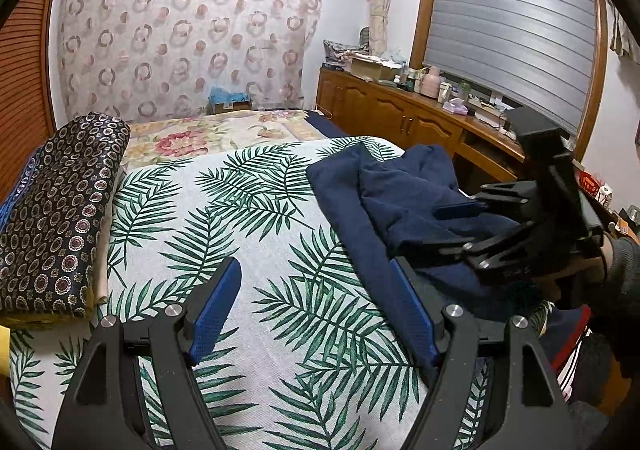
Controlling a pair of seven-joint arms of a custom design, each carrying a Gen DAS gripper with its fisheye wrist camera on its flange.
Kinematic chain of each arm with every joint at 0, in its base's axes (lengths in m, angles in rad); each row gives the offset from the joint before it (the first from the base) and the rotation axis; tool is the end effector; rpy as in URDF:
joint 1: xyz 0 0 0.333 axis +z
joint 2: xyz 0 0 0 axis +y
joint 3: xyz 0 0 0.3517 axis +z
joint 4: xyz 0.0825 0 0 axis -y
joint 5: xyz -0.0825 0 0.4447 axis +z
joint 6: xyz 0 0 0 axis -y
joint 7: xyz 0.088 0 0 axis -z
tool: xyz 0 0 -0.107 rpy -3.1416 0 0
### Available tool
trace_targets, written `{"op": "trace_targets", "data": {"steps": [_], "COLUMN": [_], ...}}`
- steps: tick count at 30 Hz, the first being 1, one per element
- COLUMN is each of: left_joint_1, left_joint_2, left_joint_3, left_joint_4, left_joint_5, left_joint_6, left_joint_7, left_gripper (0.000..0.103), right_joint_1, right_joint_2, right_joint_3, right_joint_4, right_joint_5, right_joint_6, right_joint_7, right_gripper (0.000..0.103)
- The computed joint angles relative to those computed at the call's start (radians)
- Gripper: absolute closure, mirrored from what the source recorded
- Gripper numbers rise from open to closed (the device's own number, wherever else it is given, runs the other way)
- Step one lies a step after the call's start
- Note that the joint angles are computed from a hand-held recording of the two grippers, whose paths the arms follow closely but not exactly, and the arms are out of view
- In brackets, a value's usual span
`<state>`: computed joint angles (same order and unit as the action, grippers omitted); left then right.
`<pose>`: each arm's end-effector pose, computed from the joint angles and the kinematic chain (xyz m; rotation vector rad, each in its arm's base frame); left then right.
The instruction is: Fold small clothes
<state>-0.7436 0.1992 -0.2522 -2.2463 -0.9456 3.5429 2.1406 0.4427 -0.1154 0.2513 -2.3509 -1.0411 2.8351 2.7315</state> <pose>0.4108 -0.4421 0.3686 -1.3190 2.1368 -1.2173 0.4010 0.3937 0.4204 -2.0935 1.2999 -0.6853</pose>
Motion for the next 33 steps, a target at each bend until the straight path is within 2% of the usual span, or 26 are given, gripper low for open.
{"op": "trace_targets", "data": {"steps": [3,6,9,10,11,12,14,18,21,25,28,31,33], "left_joint_1": [-0.003,-0.005,-0.019,-0.021,-0.026,-0.032,-0.047,-0.05,-0.054,-0.059,-0.065,-0.083,-0.081], "left_joint_2": [0.003,0.005,0.01,0.013,0.014,0.016,0.017,0.019,0.018,0.017,0.017,0.018,0.018], "left_joint_3": [0.001,0.003,0.014,0.017,0.021,0.027,0.039,0.041,0.044,0.049,0.054,0.068,0.066], "left_joint_4": [0.002,0.002,0.009,0.011,0.013,0.016,0.02,0.018,0.016,0.012,0.01,0.013,0.013], "left_joint_5": [0.002,0.01,0.001,0.002,0.001,-0.002,-0.013,0.009,0.02,0.035,0.041,0.029,0.037], "left_joint_6": [-0.004,-0.014,-0.025,-0.03,-0.034,-0.038,-0.045,-0.048,-0.051,-0.054,-0.059,-0.064,-0.068], "left_joint_7": [0.002,0.0,0.012,0.011,0.013,0.017,0.032,0.015,0.003,-0.013,-0.02,-0.007,-0.014], "left_gripper": [0.026,0.026,0.026,0.026,0.026,0.026,0.026,0.026,0.026,0.026,0.026,0.026,0.026], "right_joint_1": [0.012,0.02,0.024,0.025,0.025,0.025,0.024,-0.006,-0.045,-0.098,-0.132,-0.155,-0.155], "right_joint_2": [0.042,0.073,0.092,0.09,0.089,0.086,0.069,0.013,-0.052,-0.098,-0.085,-0.068,-0.065], "right_joint_3": [-0.012,-0.019,-0.049,-0.054,-0.057,-0.057,-0.054,-0.053,-0.053,-0.057,-0.074,-0.07,-0.072], "right_joint_4": [0.028,0.057,0.059,0.057,0.056,0.057,0.054,0.04,0.021,0.009,0.015,0.023,0.023], "right_joint_5": [0.059,0.008,0.037,0.039,0.035,-0.009,-0.106,-0.277,-0.353,-0.345,-0.267,-0.264,-0.239], "right_joint_6": [-0.003,-0.068,-0.014,-0.006,0.007,0.007,-0.004,-0.006,-0.053,-0.127,-0.159,-0.193,-0.203], "right_joint_7": [-0.105,-0.09,-0.114,-0.121,-0.129,-0.101,-0.036,0.164,0.278,0.342,0.393,0.422,0.405], "right_gripper": [0.04,0.04,0.043,0.061,0.071,0.089,0.095,0.097,0.097,0.097,0.097,0.096,0.086]}}
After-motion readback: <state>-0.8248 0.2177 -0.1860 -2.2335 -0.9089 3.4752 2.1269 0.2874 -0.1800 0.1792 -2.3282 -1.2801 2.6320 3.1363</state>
